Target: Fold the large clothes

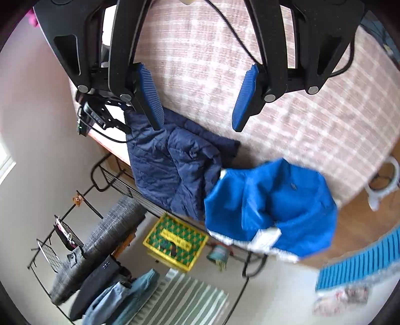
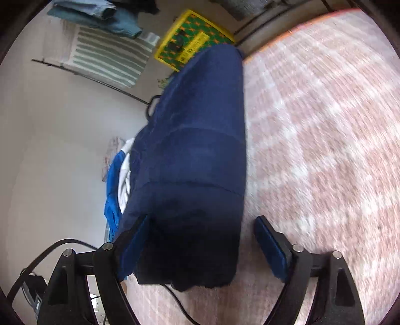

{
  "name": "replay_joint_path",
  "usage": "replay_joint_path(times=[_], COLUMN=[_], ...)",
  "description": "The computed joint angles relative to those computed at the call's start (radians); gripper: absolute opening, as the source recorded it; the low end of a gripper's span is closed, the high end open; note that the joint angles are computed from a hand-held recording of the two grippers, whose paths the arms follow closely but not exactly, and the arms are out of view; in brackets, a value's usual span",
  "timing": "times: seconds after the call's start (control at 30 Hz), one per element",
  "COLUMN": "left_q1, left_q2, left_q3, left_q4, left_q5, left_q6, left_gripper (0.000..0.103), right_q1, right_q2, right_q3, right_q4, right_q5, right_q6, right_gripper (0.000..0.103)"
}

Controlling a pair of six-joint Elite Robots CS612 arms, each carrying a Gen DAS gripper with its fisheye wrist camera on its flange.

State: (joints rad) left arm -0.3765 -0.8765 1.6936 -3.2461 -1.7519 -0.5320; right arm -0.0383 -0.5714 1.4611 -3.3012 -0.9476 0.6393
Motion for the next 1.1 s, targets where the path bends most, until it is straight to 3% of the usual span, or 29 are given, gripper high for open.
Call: replay_joint_path(times=[0.1, 0.2, 0.3, 0.47, 0.73, 0.8, 0.9, 1.1], left_q1=[0.023, 0.040, 0.052, 0.065, 0.064, 0.058, 0.050, 0.043], left_q2=[0.045, 0.105, 0.177, 0.263, 0.297, 0.308, 0.322, 0.298], left_q3=[-0.068, -0.157, -0.251, -0.334, -0.374, -0.399, -0.424, -0.393], left_q4=[0.069, 0.144, 0.196, 0.218, 0.176, 0.200, 0.222, 0.212], left_q5=[-0.121, -0.231, -0.283, -0.242, -0.235, -0.239, -0.245, -0.287], left_q6=[-0.033, -0.084, -0.152, -0.350, -0.380, -0.328, -0.267, -0.221], left_gripper=[0.059, 0.061, 0.061, 0.061, 0.067, 0.065, 0.016, 0.008], right_q1=[0.006, 0.018, 0.027, 0.029, 0.032, 0.034, 0.039, 0.043], right_q2=[0.005, 0.005, 0.004, -0.006, -0.008, -0.009, -0.018, -0.070], right_q3=[-0.028, -0.042, -0.050, -0.043, -0.050, -0.053, -0.059, -0.054], right_q4=[0.052, 0.093, 0.119, 0.160, 0.198, 0.208, 0.248, 0.386], right_q5=[0.018, -0.013, -0.036, -0.054, -0.065, -0.078, -0.096, -0.160], right_q6=[-0.040, -0.077, -0.110, -0.160, -0.202, -0.204, -0.228, -0.357], right_gripper=[0.088, 0.083, 0.081, 0.069, 0.050, 0.044, 0.037, 0.024])
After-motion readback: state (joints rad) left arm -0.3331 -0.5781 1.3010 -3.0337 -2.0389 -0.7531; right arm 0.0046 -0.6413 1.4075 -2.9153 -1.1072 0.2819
